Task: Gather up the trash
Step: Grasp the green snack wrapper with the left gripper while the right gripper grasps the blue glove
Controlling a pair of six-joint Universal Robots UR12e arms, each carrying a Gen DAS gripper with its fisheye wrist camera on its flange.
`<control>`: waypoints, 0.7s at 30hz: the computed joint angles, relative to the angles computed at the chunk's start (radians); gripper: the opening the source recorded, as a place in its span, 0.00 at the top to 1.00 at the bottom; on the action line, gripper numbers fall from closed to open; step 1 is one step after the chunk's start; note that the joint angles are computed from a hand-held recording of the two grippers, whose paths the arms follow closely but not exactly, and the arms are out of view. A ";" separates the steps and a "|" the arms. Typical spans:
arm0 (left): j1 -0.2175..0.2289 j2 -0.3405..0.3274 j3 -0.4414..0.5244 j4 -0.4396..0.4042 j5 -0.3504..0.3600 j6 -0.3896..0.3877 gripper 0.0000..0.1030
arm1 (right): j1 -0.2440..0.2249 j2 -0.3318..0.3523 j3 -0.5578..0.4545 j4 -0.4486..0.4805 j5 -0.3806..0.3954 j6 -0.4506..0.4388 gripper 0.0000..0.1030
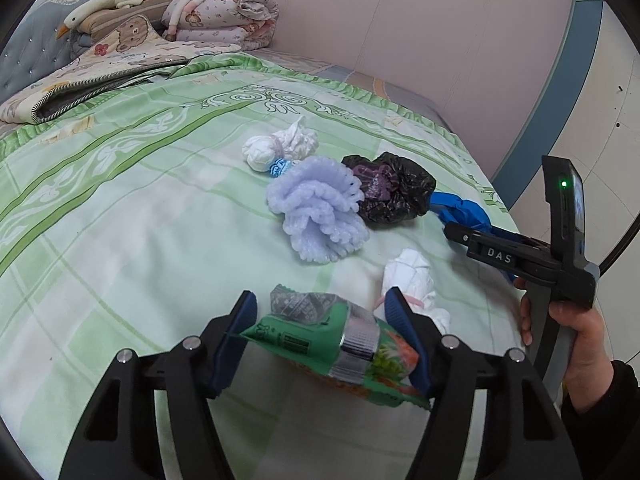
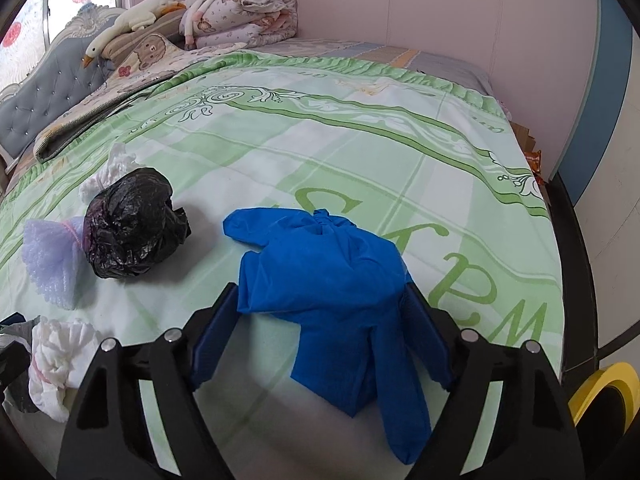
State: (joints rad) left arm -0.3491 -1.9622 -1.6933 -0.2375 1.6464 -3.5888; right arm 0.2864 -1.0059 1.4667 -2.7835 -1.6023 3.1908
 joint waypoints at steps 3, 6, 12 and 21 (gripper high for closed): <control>-0.002 -0.002 0.000 0.013 -0.002 0.007 0.40 | -0.001 0.002 -0.004 0.005 0.004 0.003 0.34; -0.003 -0.003 -0.001 0.027 -0.003 0.013 0.40 | 0.000 0.002 -0.005 0.004 0.011 -0.007 0.47; -0.001 0.001 -0.011 0.063 -0.009 0.017 0.40 | 0.001 -0.001 -0.001 -0.011 0.014 -0.001 0.71; -0.001 0.007 -0.020 0.089 -0.011 0.024 0.40 | -0.003 -0.014 0.013 -0.045 0.022 0.009 0.82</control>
State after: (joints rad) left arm -0.3501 -1.9552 -1.7129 -0.1480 1.6351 -3.5645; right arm 0.2835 -1.0195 1.4800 -2.8281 -1.5799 3.2000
